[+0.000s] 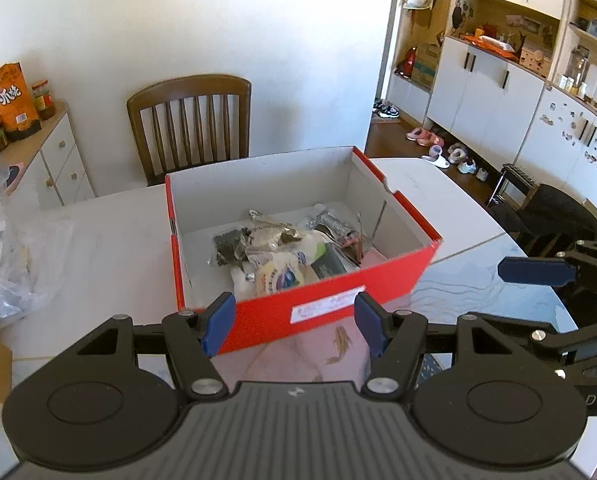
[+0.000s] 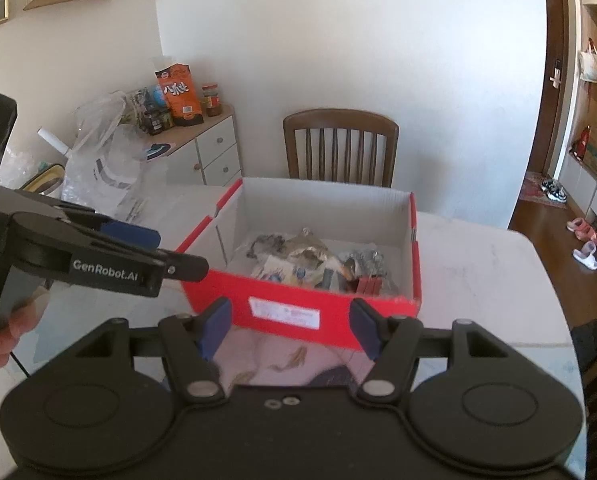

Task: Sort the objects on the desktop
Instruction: 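Move both grippers back toward the yellow plush toy on the table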

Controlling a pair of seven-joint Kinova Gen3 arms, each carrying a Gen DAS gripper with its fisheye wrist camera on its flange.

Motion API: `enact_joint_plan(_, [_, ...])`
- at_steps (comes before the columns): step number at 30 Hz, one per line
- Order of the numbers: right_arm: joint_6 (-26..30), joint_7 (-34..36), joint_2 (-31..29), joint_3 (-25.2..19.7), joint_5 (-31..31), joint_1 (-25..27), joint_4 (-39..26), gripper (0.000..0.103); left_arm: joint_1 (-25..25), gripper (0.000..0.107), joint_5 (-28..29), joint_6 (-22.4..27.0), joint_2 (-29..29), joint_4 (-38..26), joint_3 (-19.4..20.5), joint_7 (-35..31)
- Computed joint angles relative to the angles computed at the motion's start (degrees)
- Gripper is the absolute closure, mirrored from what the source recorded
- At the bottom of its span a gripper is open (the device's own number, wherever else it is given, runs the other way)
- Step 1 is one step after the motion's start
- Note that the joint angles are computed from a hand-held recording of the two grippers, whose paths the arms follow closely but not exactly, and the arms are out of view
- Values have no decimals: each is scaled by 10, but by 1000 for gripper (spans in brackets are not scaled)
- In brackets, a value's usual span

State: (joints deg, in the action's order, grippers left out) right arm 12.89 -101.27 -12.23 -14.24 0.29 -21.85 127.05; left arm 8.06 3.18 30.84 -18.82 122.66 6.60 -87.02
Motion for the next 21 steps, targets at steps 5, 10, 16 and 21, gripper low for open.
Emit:
enact_joint_plan(5, [-1, -62, -41, -68, 23, 50, 42, 38, 1, 43, -5, 3, -32, 29, 17, 13])
enact_joint_plan(10, [-1, -122, -74, -141, 43, 99, 79, 38, -2, 43, -14, 11, -51, 56, 39, 35])
enact_joint_plan(16, [2, -190, -112, -222, 43, 143, 119, 31, -10, 34, -27, 16, -64, 84, 65, 72])
enact_joint_plan(21, [8, -241, -135, -294, 31, 172, 142, 26, 1, 23, -28, 14, -65, 105, 67, 83])
